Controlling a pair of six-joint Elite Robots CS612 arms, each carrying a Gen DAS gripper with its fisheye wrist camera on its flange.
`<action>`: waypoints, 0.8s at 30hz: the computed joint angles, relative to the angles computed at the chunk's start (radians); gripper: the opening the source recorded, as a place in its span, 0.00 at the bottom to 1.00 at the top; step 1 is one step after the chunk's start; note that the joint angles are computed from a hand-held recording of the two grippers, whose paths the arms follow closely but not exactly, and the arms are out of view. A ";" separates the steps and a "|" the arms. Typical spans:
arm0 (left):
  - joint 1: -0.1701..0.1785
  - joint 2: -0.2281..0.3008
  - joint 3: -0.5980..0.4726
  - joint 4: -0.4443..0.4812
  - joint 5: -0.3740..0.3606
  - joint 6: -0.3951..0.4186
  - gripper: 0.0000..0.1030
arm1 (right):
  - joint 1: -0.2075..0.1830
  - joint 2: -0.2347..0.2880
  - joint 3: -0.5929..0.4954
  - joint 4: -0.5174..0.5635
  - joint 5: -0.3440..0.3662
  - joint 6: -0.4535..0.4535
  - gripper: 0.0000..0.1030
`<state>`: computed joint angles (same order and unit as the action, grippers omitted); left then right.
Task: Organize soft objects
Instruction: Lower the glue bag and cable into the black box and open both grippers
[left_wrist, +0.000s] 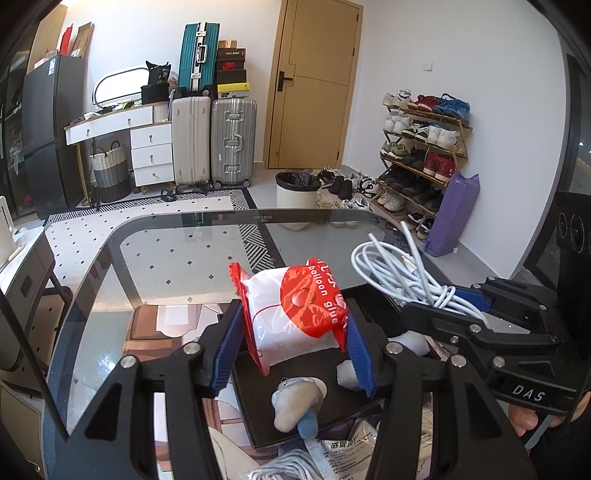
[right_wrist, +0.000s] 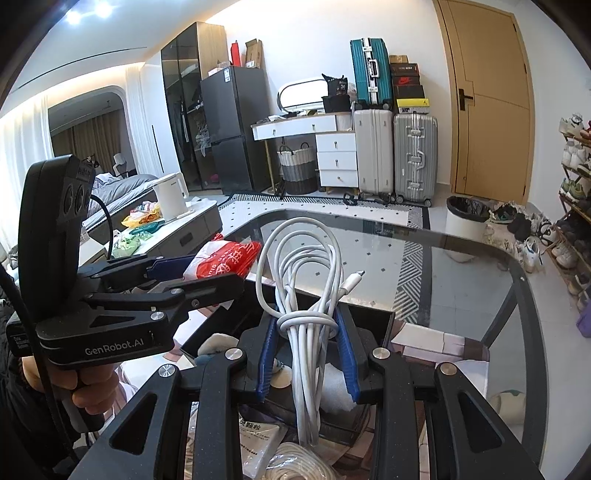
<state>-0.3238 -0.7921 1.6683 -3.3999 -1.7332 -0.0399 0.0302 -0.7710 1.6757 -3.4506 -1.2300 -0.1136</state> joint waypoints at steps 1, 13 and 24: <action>-0.002 0.001 -0.002 0.004 0.001 0.002 0.51 | 0.001 0.003 -0.006 0.007 -0.001 0.000 0.30; -0.008 0.018 -0.018 0.053 0.011 0.026 0.51 | 0.011 0.034 -0.052 0.105 -0.022 -0.026 0.30; -0.012 0.029 -0.019 0.106 0.038 0.055 0.51 | 0.012 0.062 -0.083 0.194 -0.057 -0.043 0.35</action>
<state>-0.3360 -0.7630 1.6491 -3.2943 -1.6957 0.0147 0.0426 -0.7094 1.5922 -3.2561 -1.2870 -0.1563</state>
